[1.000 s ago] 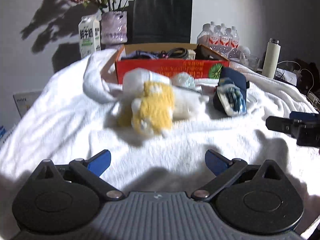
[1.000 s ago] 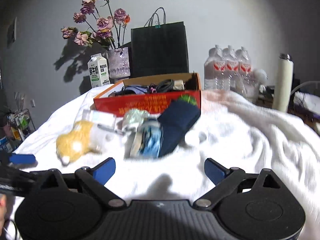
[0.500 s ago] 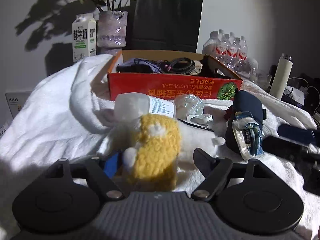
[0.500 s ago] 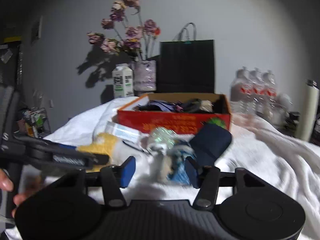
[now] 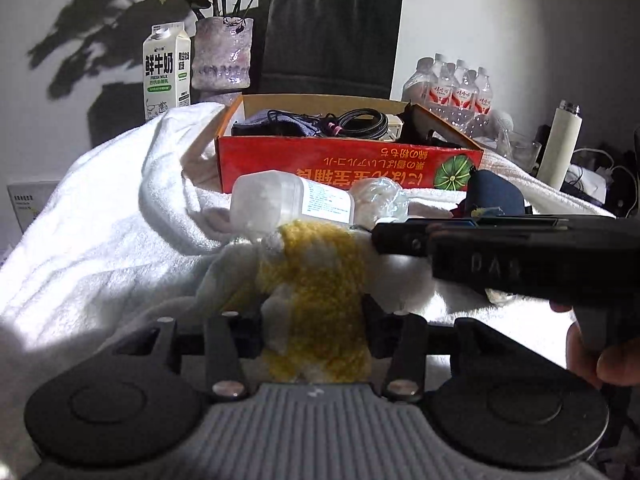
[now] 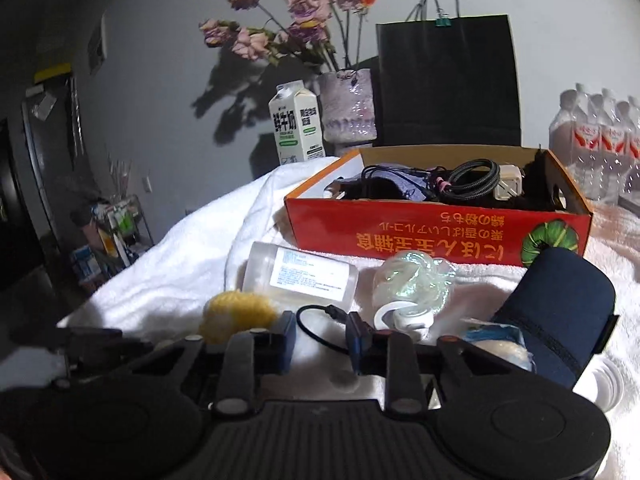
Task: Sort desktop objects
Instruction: 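Grasp the yellow-white plush toy with the left tool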
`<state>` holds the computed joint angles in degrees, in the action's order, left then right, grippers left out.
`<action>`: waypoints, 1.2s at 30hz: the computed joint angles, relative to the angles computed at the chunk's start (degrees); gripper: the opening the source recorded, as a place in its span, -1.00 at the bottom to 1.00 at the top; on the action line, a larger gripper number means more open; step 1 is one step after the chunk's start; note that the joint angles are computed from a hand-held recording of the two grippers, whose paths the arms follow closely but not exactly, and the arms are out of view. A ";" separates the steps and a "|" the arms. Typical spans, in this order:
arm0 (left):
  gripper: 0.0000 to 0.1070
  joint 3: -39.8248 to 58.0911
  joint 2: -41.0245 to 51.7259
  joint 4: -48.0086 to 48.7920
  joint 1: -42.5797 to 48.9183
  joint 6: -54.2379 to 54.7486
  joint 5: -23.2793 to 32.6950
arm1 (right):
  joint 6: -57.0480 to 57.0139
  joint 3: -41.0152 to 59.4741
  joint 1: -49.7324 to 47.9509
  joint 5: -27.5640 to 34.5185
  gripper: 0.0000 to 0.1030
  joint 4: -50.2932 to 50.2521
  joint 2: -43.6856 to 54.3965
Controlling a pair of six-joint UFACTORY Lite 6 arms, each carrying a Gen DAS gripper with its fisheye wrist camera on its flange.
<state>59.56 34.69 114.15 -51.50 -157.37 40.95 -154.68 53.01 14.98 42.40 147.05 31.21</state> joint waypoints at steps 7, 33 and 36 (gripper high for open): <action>-0.14 -7.63 -8.82 -8.30 -4.65 2.66 2.16 | 8.06 0.97 -3.04 -1.68 -0.75 -4.41 0.10; -0.14 -23.81 -28.35 -16.44 -13.63 -5.04 9.46 | 6.23 -26.87 -2.40 4.27 -0.98 -2.52 -26.29; -0.14 -23.30 -29.51 -16.36 -14.80 -4.15 10.23 | 13.87 -34.31 -8.79 6.31 -0.98 -12.10 -37.36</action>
<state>36.26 5.18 97.79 -66.29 -161.52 51.18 -140.81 18.69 6.19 48.71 134.95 -6.14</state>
